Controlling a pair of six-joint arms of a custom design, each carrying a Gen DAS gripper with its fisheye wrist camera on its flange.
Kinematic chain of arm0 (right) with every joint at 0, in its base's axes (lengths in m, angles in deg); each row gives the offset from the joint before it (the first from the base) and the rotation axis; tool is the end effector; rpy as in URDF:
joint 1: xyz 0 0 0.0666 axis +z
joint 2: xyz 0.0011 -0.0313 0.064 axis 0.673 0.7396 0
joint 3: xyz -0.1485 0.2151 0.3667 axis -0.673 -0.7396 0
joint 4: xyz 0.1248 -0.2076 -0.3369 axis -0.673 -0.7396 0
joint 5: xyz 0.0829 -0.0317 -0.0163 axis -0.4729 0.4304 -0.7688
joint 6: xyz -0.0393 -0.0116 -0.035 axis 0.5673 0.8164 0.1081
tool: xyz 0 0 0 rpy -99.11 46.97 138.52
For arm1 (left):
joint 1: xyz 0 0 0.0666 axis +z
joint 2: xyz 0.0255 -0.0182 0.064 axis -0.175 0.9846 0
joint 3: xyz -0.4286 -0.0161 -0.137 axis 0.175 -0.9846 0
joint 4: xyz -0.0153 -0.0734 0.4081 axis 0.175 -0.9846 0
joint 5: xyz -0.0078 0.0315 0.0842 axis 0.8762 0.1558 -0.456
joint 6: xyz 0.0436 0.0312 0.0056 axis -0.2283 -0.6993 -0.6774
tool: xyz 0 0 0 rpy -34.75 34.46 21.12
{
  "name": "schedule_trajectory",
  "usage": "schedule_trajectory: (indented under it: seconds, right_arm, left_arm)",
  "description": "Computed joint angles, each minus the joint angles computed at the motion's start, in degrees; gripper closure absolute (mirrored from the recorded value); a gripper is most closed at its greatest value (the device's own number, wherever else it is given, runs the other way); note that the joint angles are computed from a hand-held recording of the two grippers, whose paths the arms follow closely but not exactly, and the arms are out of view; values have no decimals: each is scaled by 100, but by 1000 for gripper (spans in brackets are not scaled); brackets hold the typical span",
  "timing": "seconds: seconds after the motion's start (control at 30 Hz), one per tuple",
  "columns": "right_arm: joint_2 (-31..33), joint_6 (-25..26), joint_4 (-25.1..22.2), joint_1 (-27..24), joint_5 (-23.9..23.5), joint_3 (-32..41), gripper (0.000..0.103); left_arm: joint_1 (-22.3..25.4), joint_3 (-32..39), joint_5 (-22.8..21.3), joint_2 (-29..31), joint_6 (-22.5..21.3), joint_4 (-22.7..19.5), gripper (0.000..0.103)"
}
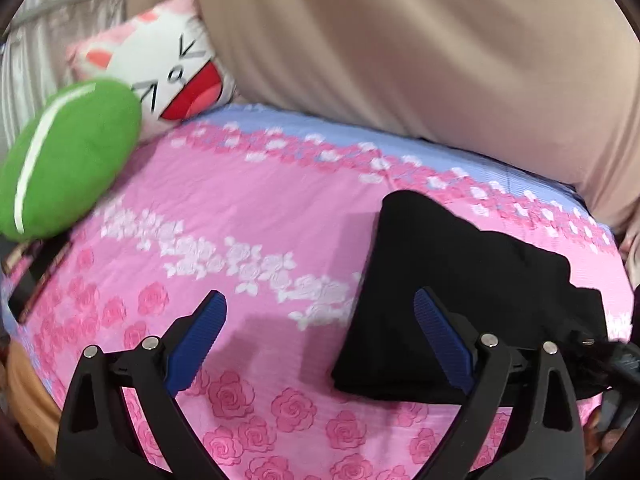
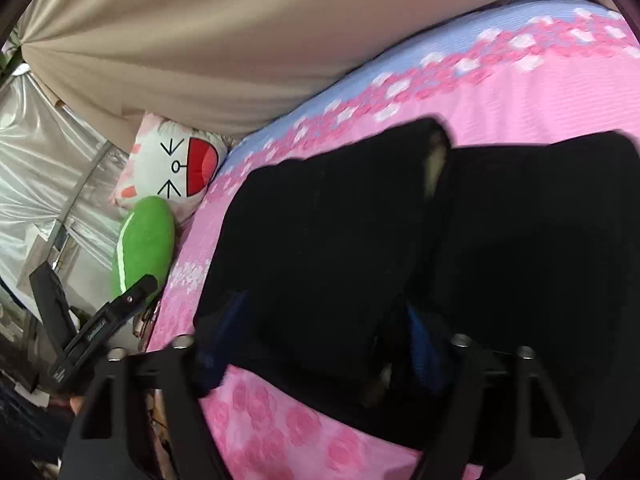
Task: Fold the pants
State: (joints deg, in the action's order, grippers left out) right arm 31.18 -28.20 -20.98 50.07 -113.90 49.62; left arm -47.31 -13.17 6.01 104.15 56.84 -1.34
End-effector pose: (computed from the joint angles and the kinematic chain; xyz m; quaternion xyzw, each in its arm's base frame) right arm 0.3908 0.0727 0.2601 0.0146 0.8831 0.3627 0.2972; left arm 0.3513 -0.2422 0.3280 -0.1476 0.9051 0.0288 0.3976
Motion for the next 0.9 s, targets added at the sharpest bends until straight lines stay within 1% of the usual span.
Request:
schedule_trajectory:
  seconds: [0.03, 0.07, 0.1, 0.13, 0.17, 0.23, 0.3, 0.33, 0.37, 0.4, 0.43, 0.47, 0.5, 0.53, 0.57, 0.6, 0.63, 0.67, 0.7, 0.73, 0.77, 0.83, 0.87, 0.9]
  right_arm:
    - [36, 137, -101, 115, 147, 89, 85]
    - [33, 144, -112, 150, 104, 126, 87]
    - [-81, 91, -87, 180, 167, 140, 87]
    - [-273, 181, -144, 184, 317, 149, 88]
    - [-526, 252, -174, 117, 408, 129, 88]
    - [-931, 410, -319, -171, 433, 91, 88]
    - [-1308, 705, -640, -581, 669, 32, 87]
    - [-1341, 870, -794, -748, 749, 30, 86]
    - [-1329, 1021, -959, -914, 839, 16, 84]
    - [-1207, 1032, -1059, -1102, 957, -39, 80]
    - [-1002, 1134, -1216, -1189, 1044, -49, 75]
    - [-842, 1233, -1377, -1196, 1166, -29, 71]
    - [-730, 1092, -1268, -1255, 1236, -140, 71]
    - [-785, 930, -1067, -1349, 1035, -257, 65]
    - [-874, 806, -965, -1451, 818, -332, 54]
    - [-1040, 691, -919, -1518, 797, -391, 46]
    - [-1199, 633, -878, -1593, 874, -449, 33]
    - [-1333, 591, -799, -1640, 1005, -525, 28]
    - [-1394, 658, -833, -1677, 1112, -556, 28]
    - [-1364, 735, -944, -1718, 1077, -543, 28]
    - [-1282, 771, -1038, -1785, 943, -534, 28]
    - [-1002, 548, -982, -1934, 270, -569, 28]
    - [-884, 461, -945, -1941, 59, -577, 28]
    - [-826, 402, -868, -1935, 35, -611, 28]
  left_arm:
    - [57, -31, 106, -6, 27, 54, 10]
    - [126, -55, 244, -34, 88, 87, 10]
    - [97, -82, 262, -86, 155, 58, 10]
    - [123, -86, 311, -114, 154, 72, 10]
    - [60, -82, 269, -114, 198, 67, 10]
    - [11, -85, 198, -125, 160, 124, 9]
    - [-24, -56, 188, -65, 79, 189, 9]
    - [-38, -28, 222, 3, 66, 226, 8]
    - [-36, 5, 325, 98, 44, 273, 8]
    - [-28, 43, 435, 191, 59, 286, 8]
    - [-23, 76, 579, 282, 63, 333, 8]
    - [-15, 113, 821, 389, 33, 427, 8]
    - [-10, 157, 1031, 478, 25, 481, 8]
    - [-13, 195, 1208, 557, 14, 542, 8]
    - [-14, 258, 1396, 657, -1, 569, 8]
    - [-8, 307, 1532, 733, 13, 570, 8]
    - [16, 335, 1748, 810, -7, 658, 8]
    - [39, 346, 1913, 867, -9, 737, 8]
    - [55, 366, 2015, 921, -1, 762, 8]
    - [77, 402, 2146, 993, 3, 762, 7]
    - [117, 427, 2395, 1081, 12, 817, 7]
    - [157, 440, 2650, 1171, 95, 891, 7]
    - [194, 411, 2782, 1211, 164, 1019, 7]
    - [233, 385, 2902, 1230, 193, 1112, 7]
